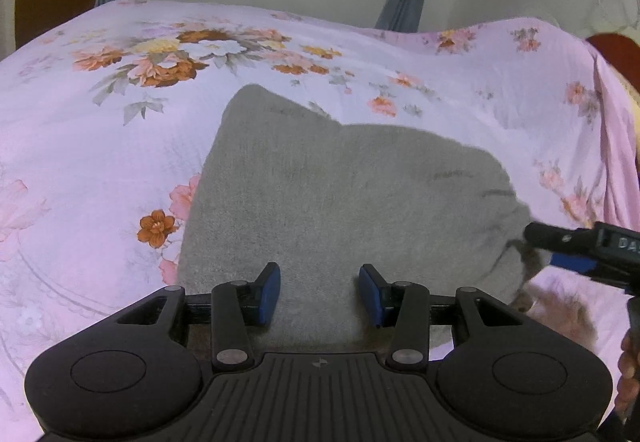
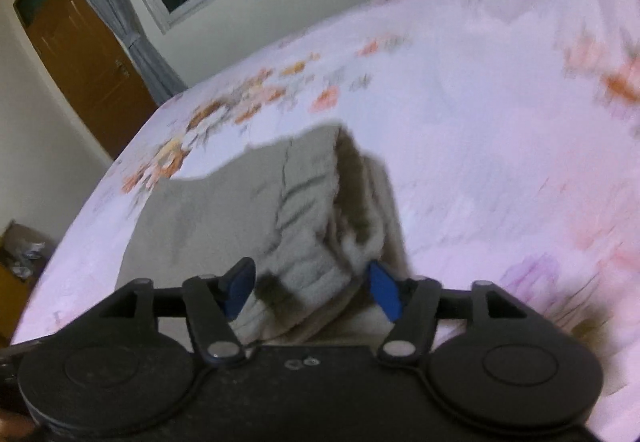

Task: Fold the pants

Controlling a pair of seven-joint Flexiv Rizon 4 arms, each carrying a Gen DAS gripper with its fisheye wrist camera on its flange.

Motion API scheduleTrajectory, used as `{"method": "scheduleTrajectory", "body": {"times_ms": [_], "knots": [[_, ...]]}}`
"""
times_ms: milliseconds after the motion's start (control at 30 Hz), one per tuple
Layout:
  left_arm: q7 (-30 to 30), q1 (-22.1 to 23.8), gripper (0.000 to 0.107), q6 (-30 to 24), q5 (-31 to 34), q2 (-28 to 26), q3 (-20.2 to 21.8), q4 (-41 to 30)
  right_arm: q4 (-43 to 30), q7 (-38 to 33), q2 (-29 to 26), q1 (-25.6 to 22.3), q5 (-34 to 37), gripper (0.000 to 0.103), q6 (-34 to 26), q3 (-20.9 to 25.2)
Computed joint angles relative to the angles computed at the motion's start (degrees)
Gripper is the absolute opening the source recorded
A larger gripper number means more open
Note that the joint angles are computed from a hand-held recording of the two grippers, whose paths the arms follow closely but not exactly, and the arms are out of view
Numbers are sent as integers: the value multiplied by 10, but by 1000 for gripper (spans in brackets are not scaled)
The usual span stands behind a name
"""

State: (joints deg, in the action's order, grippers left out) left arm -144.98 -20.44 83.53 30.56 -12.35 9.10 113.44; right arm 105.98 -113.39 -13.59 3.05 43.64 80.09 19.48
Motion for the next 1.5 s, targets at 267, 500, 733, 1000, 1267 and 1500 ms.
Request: {"method": "scheduleTrajectory", "body": {"times_ms": [267, 500, 733, 1000, 1267, 1500], "knots": [[7, 5, 44, -18, -3, -1, -7, -16, -14, -51, 5, 20, -38, 45, 23, 15], [7, -8, 44, -43, 11, -10, -5, -21, 54, 31, -13, 88, -204, 39, 64, -45], [21, -9, 44, -44, 8, -12, -15, -23, 100, 62, -35, 68, -282, 33, 130, -38], [59, 7, 44, -52, -18, -10, -29, -30, 49, 42, -45, -64, -245, 39, 95, 108], [145, 33, 44, -57, -96, -51, -47, -65, -18, 44, -84, -30, -268, 39, 72, 83], [223, 41, 44, -68, -170, -111, -46, -128, -42, 118, -119, 28, -340, 39, 94, 6]]}}
